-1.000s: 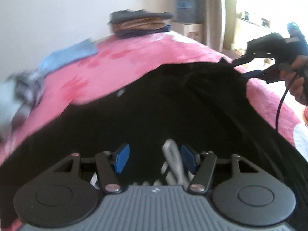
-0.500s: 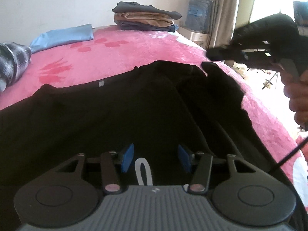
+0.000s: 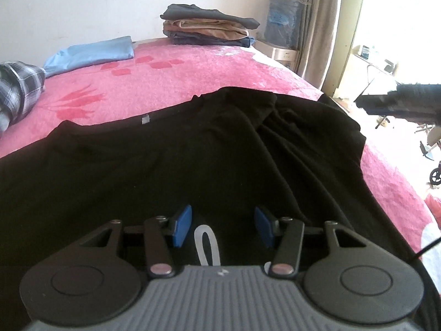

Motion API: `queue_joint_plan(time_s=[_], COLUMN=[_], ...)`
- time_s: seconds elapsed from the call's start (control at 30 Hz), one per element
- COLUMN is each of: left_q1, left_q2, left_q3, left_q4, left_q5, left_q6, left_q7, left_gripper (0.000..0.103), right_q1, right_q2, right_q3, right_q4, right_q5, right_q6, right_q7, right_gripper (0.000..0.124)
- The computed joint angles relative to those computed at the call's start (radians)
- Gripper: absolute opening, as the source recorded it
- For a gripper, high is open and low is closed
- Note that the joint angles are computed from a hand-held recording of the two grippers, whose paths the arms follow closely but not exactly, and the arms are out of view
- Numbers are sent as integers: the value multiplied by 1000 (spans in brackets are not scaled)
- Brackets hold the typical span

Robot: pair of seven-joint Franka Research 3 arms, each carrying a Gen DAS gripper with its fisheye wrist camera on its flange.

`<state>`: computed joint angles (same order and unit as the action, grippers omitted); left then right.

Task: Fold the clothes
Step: 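Open both grippers and release the black shirt on the bed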

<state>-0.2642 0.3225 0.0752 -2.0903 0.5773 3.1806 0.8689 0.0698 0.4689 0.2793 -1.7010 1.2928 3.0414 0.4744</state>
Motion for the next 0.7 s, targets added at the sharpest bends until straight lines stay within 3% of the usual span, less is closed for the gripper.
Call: queue_joint_plan(time_s=[0.07, 0.17, 0.2, 0.27, 0.3, 0.33, 0.37, 0.4, 0.57, 0.63, 0.7], left_q1=[-39, -83, -86, -80, -77, -74, -74, -74, -37, -26, -23], left_q2=[3, 6, 7, 7, 7, 7, 7, 6, 5, 5, 6], left_q3=[40, 85, 88, 82, 79, 76, 77, 78, 38, 26, 23], left_q4=[4, 10, 12, 16, 18, 19, 19, 20, 26, 28, 30], left_q5=[19, 52, 61, 72, 77, 83, 91, 99, 116, 118, 124], left_q6=[-2, -6, -9, -16, -18, -20, -21, -22, -37, -42, -43], left_q7=[-24, -66, -75, -89, -96, -104, -113, -121, -123, -125, -130], left_gripper=[53, 53, 53, 53, 53, 53, 53, 53, 53, 53, 53], right_q1=[-12, -40, -22, 42, 95, 144, 177, 184, 40, 71, 87], right_q2=[-7, 4, 9, 21, 32, 45, 60, 69, 101, 114, 128], right_q3=[21, 87, 74, 5, -59, -119, -163, -171, 44, 20, 0], right_q4=[-20, -8, -5, -6, -4, 5, 16, 31, 99, 129, 173], right_q5=[23, 118, 103, -35, -148, -235, -305, -322, -295, -350, -390], right_q6=[38, 89, 88, 76, 63, 56, 55, 64, 182, 177, 104], right_q7=[-104, -410, -454, -384, -278, -187, -113, -89, -185, -155, -90], right_gripper=[31, 31, 31, 30, 27, 21, 4, 3, 2, 2, 2])
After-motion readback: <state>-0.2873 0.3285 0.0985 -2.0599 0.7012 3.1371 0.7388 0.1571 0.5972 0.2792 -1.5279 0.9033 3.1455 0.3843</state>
